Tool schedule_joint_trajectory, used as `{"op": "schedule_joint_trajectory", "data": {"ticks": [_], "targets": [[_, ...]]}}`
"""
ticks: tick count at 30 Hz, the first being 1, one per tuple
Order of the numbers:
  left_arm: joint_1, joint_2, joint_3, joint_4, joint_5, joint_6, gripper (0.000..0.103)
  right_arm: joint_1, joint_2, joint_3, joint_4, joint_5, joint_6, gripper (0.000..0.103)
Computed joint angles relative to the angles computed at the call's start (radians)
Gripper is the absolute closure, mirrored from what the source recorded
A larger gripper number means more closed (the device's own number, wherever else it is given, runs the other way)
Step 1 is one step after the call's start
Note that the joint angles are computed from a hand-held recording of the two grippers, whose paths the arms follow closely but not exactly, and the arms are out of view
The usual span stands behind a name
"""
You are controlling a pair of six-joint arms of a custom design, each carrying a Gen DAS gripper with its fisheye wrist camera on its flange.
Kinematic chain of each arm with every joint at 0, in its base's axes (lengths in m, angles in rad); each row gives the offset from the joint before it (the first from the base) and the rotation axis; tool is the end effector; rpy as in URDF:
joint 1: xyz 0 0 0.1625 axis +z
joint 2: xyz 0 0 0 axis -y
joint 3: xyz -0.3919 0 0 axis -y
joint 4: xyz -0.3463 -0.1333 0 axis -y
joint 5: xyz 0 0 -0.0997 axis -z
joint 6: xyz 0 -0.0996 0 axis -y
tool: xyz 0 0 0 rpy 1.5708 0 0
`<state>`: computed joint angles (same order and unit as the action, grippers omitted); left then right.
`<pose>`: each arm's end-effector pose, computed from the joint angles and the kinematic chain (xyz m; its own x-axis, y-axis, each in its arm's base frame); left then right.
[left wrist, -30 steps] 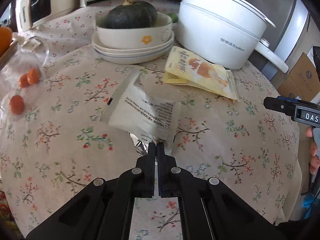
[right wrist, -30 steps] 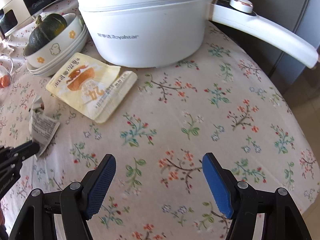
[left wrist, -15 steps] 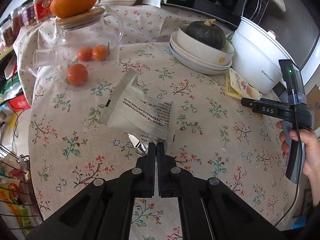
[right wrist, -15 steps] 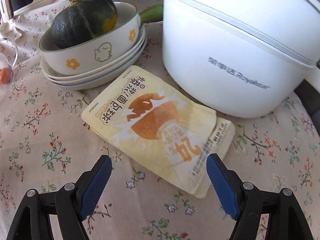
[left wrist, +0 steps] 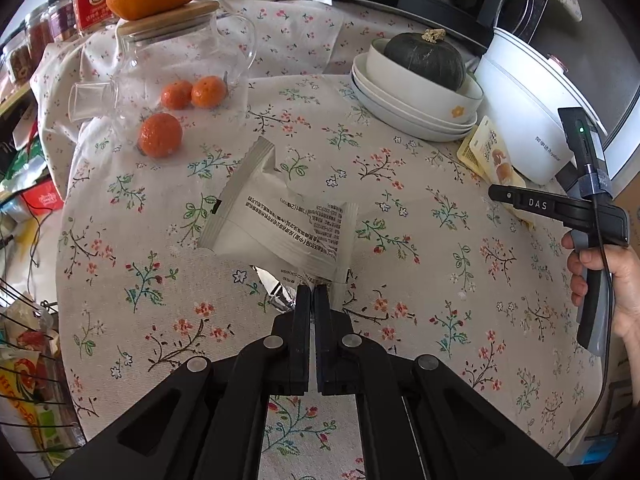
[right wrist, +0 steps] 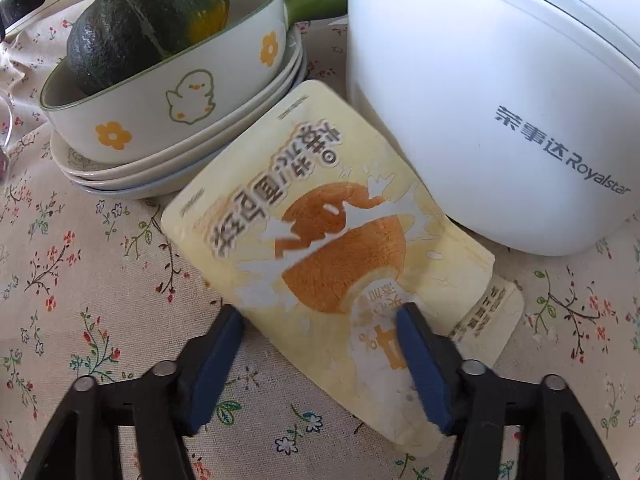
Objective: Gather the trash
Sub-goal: 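Grasp the yellow snack pouch with the right tool while the left tool holds the wrapper, then carry the wrapper and pouch to the white bin and release both inside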
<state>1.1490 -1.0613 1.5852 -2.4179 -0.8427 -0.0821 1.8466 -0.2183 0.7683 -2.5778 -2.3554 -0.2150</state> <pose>-0.0673 -0.6375 0.2926 -0.7968 0.0414 -0.6028 0.3240 0.8714 -0.3683 0.2780 -0.7511 0.0471 -0.6961 -0.0794 0.7136 -0.4021 0.8665 -0.2958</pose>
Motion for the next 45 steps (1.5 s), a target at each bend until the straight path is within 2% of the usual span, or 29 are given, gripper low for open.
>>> {"op": "schedule_joint_trajectory", "data": {"ticks": [2,3,4,5,7,10,14,20,29,37,45], "targets": [[-0.002,-0.006,0.009,-0.002,0.006,-0.004,0.102,0.003,-0.009,0.015,0.01,0.003,-0.015,0.069],[-0.004,-0.011,0.015,0.001,0.008,-0.008,0.102,0.002,-0.022,0.03,0.018,0.01,-0.01,0.074],[-0.006,-0.016,0.022,0.005,0.014,-0.013,0.102,0.002,-0.029,0.035,0.032,0.014,0.001,0.087],[-0.009,-0.021,0.029,0.008,0.023,-0.015,0.102,0.003,-0.033,0.036,0.048,0.006,0.012,0.095],[-0.018,-0.035,0.048,0.01,0.042,-0.016,0.102,0.012,-0.046,0.063,0.048,-0.036,0.024,0.099],[-0.029,-0.058,0.071,0.015,0.055,-0.03,0.102,0.019,-0.075,0.117,0.045,-0.072,0.053,0.101],[-0.051,-0.089,0.108,0.028,0.066,-0.051,0.102,0.023,-0.172,0.264,-0.005,-0.031,0.086,0.102],[-0.101,-0.138,0.167,0.038,0.055,-0.093,0.102,0.053,-0.311,0.456,-0.075,-0.035,0.053,0.102],[-0.222,-0.207,0.277,0.049,0.037,-0.157,0.102,0.075,-0.529,0.751,-0.179,-0.017,0.045,0.102],[-0.334,-0.236,0.375,0.033,-0.013,-0.216,0.102,0.079,-0.737,0.993,-0.253,-0.006,0.044,0.102],[-0.439,-0.206,0.444,-0.006,-0.078,-0.217,0.102,0.075,-0.942,1.202,-0.274,0.015,0.074,0.102]]}}
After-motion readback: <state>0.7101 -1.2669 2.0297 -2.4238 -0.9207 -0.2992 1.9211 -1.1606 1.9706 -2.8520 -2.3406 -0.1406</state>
